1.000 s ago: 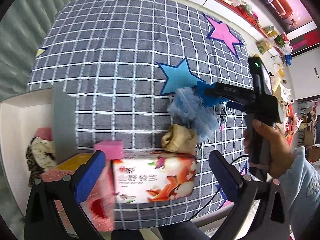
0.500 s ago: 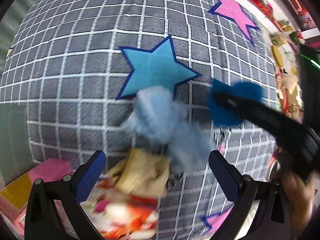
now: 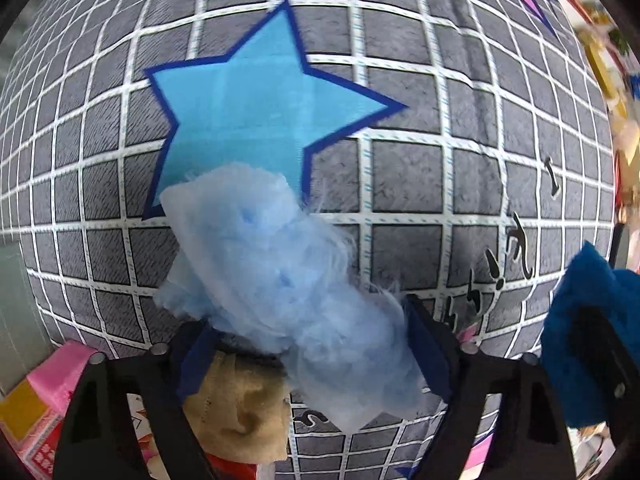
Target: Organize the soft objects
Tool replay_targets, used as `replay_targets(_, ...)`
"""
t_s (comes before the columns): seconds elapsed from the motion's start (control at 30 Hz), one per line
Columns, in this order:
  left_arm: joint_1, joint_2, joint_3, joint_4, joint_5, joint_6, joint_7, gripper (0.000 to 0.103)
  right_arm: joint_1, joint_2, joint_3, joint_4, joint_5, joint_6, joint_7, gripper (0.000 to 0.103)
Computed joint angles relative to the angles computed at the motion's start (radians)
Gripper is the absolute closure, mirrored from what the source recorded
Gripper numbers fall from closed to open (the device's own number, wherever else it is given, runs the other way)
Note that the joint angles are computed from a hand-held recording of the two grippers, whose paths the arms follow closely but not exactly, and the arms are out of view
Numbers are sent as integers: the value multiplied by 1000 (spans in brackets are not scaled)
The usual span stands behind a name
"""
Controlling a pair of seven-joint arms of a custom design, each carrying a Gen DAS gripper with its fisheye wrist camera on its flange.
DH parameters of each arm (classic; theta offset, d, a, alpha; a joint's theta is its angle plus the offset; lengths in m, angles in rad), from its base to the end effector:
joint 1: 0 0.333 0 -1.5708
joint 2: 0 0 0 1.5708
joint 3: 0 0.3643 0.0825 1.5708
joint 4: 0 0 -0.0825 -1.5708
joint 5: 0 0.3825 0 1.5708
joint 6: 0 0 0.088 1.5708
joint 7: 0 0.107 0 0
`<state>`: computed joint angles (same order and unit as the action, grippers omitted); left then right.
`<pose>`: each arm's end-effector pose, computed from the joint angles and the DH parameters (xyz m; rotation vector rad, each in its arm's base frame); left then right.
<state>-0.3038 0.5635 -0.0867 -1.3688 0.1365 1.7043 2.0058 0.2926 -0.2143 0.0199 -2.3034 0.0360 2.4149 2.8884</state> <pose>0.6690 -0.2471 0.4160 1.0635 -2.8261 -0.3298 0.4698 0.1526 0.5155 -0.7552 2.7131 0.0476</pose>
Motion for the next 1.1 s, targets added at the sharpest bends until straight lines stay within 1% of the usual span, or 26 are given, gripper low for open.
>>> replay_targets(0.03,-3,-9,-3,-12,5,15,7,35,-1,7,7,10,-9,-1,21,68)
replay_targets(0.07,1,-16,-8,-18,-2,23,23,43,-4,-6,14,4,-20,-6,46,68)
replay_targets(0.1,12,-23,-17,-21,-19,25,50,65,-5,4,17,14,-29,-5,61,68)
replay_targets(0.13,25,-22,-27,-10,-45,2,88,80,-5,4,19,16,-36,-8,76,68)
replay_targets(0.17,30,-11,-31,14,-65,-38,109,80,-5,-4,23,15,-43,-14,94,68)
replay_targets(0.2,33,-13,-34,17,-79,-55,124,81,-4,-4,24,17,-48,-16,105,68)
replay_targets(0.3,56,-90,-43,-70,-109,1,208,81,3,-14,31,23,-67,-38,135,68)
replay_targets(0.43,96,-165,-57,-102,-167,-5,340,81,16,-14,42,43,-89,-71,164,68)
replay_targets(0.5,122,-219,-60,-141,-190,14,434,81,25,-10,49,56,-94,-90,177,68)
replay_targets(0.57,139,-250,-60,-158,-208,19,500,81,36,0,58,74,-99,-110,195,68)
replay_targets(0.77,202,-278,-38,-124,-236,-77,670,81,71,40,89,134,-102,-158,274,68)
replay_targets(0.8,206,-287,-38,-136,-239,-78,687,81,78,50,95,148,-103,-165,290,68)
replay_targets(0.87,235,-320,-29,-162,-248,-89,757,81,92,76,106,184,-108,-184,317,68)
replay_targets(1.1,296,-351,-6,-157,-238,-140,948,81,145,190,142,349,-123,-262,391,68)
